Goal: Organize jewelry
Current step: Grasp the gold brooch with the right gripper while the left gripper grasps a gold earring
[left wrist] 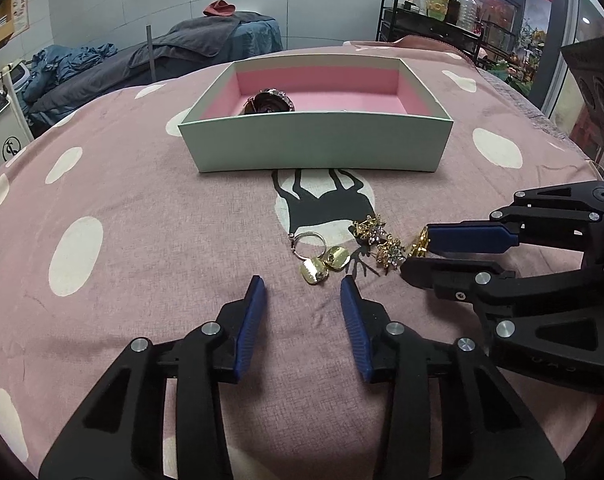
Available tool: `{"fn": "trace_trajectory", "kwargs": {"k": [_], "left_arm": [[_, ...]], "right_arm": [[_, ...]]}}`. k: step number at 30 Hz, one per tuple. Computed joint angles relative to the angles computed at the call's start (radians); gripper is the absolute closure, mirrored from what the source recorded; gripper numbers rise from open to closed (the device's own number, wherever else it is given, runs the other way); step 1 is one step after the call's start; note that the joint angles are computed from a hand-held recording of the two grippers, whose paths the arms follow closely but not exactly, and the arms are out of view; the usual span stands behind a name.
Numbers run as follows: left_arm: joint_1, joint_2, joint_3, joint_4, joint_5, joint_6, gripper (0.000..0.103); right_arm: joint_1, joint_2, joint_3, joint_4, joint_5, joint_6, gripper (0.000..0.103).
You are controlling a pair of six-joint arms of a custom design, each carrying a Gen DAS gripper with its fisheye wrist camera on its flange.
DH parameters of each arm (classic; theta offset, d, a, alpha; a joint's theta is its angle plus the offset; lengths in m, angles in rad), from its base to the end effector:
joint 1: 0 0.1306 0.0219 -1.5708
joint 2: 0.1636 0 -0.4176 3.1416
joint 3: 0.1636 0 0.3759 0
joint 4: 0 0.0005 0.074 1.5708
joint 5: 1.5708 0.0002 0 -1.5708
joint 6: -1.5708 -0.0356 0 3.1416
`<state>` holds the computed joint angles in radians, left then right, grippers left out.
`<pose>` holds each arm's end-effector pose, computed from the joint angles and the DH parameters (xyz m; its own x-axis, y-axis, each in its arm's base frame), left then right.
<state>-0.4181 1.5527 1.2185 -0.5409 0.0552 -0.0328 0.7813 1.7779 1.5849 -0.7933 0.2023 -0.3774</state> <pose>0.4629 -0.2084 0.3363 -0.6868 0.3410 -0.6420 0.4605 0.8874 -0.0213 0.4328 0.4185 0.3568 -0.7757 -0.2609 -0.5747 -0.3499 0.9356 0.0475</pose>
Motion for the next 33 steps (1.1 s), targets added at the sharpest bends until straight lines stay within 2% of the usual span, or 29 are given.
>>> {"fn": "trace_trajectory", "kwargs": {"k": [3, 13, 15, 20, 33], "left_arm": [[0.000, 0.013, 0.015, -0.005, 0.005, -0.007, 0.072], [0.005, 0.046, 0.052, -0.015, 0.049, -0.013, 0.081], [0.003, 0.043, 0.047, -0.010, 0.055, -0.018, 0.088], [0.000, 0.033, 0.035, -0.002, 0.049, -0.018, 0.088], [0.025, -0.032, -0.033, 0.016, 0.105, 0.028, 0.088]], "right_arm": [[-0.002, -0.010, -0.011, 0.004, 0.001, -0.007, 0.080], [-0.005, -0.025, -0.033, 0.017, 0.000, -0.017, 0.080], [-0.004, -0.025, -0.033, 0.017, 0.000, -0.019, 0.080], [-0.005, -0.029, -0.038, 0.021, -0.001, -0.022, 0.080], [-0.002, -0.079, -0.095, 0.081, -0.012, -0.002, 0.080]]}}
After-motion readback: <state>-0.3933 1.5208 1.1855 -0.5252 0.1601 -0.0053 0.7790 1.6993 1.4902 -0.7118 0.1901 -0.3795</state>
